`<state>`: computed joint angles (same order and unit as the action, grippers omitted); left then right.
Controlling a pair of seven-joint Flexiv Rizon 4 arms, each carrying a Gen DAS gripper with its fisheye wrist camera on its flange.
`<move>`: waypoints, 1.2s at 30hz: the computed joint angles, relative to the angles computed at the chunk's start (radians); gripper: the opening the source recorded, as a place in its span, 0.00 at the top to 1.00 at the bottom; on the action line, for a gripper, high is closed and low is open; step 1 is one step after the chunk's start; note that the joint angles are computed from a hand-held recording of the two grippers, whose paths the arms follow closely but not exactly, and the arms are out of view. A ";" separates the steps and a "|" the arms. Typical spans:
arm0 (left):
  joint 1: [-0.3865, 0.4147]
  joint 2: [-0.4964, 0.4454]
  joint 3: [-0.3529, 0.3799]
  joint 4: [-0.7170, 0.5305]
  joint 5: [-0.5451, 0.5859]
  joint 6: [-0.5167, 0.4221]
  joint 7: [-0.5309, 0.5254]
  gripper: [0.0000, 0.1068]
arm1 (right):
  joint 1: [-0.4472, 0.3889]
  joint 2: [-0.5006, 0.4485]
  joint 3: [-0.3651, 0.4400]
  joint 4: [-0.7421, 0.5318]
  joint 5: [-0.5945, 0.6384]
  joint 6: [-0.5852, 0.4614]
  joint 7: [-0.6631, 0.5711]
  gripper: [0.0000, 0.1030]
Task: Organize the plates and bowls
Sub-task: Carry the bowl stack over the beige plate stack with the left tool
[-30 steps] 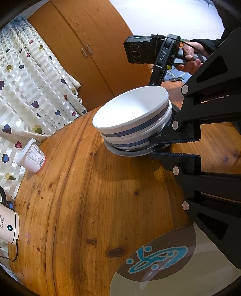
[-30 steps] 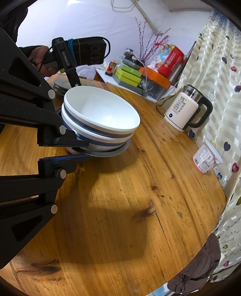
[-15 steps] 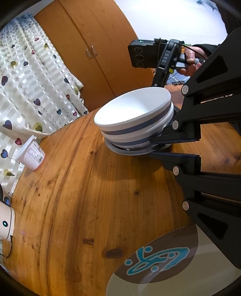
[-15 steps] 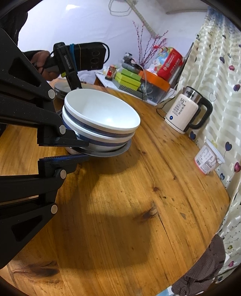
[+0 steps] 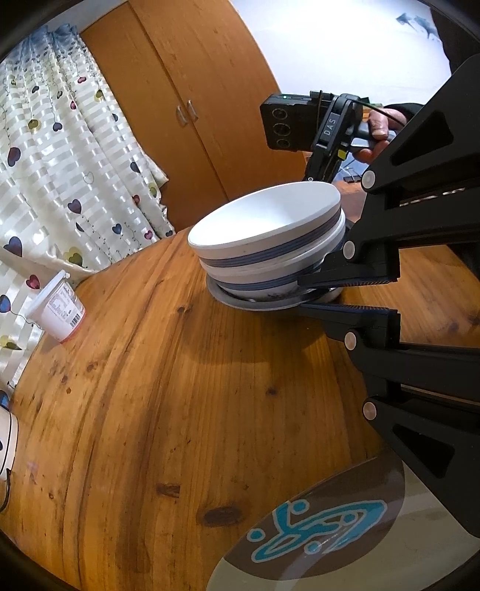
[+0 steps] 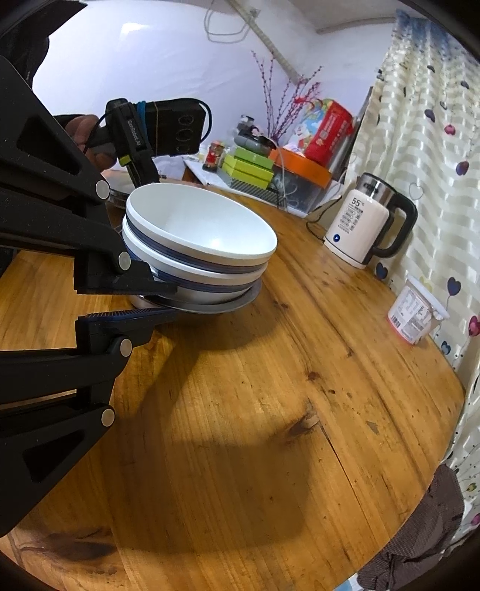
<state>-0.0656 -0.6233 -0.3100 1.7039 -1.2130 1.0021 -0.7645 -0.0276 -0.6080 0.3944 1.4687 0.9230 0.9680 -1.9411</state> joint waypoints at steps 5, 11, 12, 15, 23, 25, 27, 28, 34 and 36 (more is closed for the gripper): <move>-0.005 0.007 0.000 0.001 -0.004 0.009 0.021 0.94 | 0.008 0.008 -0.008 0.011 -0.014 0.007 0.020 0.91; -0.006 0.009 0.001 0.002 0.002 0.010 0.015 0.94 | 0.008 0.011 -0.005 0.014 -0.016 0.014 0.023 0.91; -0.006 0.010 0.001 0.002 -0.001 0.011 0.016 0.94 | 0.007 0.013 -0.003 0.014 -0.015 0.014 0.019 0.91; -0.006 0.015 0.000 0.006 -0.008 0.017 0.024 0.94 | 0.008 0.018 -0.002 0.015 -0.015 0.017 0.015 0.91; -0.008 0.035 0.005 0.022 -0.040 0.023 0.052 0.94 | 0.017 0.028 -0.003 0.009 -0.018 0.018 0.011 0.91; -0.009 0.039 0.009 0.026 -0.046 0.023 0.054 0.94 | 0.022 0.028 -0.005 0.006 -0.023 0.018 0.014 0.91; -0.010 0.044 0.012 0.030 -0.054 0.025 0.059 0.94 | 0.025 0.029 -0.005 0.005 -0.026 0.018 0.015 0.91; -0.011 0.046 0.013 0.032 -0.058 0.026 0.061 0.94 | 0.027 0.029 -0.005 0.002 -0.028 0.018 0.015 0.91; -0.014 0.066 0.023 0.051 -0.093 0.036 0.083 0.94 | 0.042 0.024 -0.004 -0.015 -0.043 0.016 0.021 0.91; -0.015 0.074 0.027 0.059 -0.106 0.041 0.093 0.94 | 0.048 0.018 -0.002 -0.026 -0.050 0.014 0.022 0.91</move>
<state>-0.0810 -0.5495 -0.2828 1.7626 -1.3192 1.0427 -0.6711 0.0204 -0.5897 0.3921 1.4431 0.8729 0.9818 -1.9193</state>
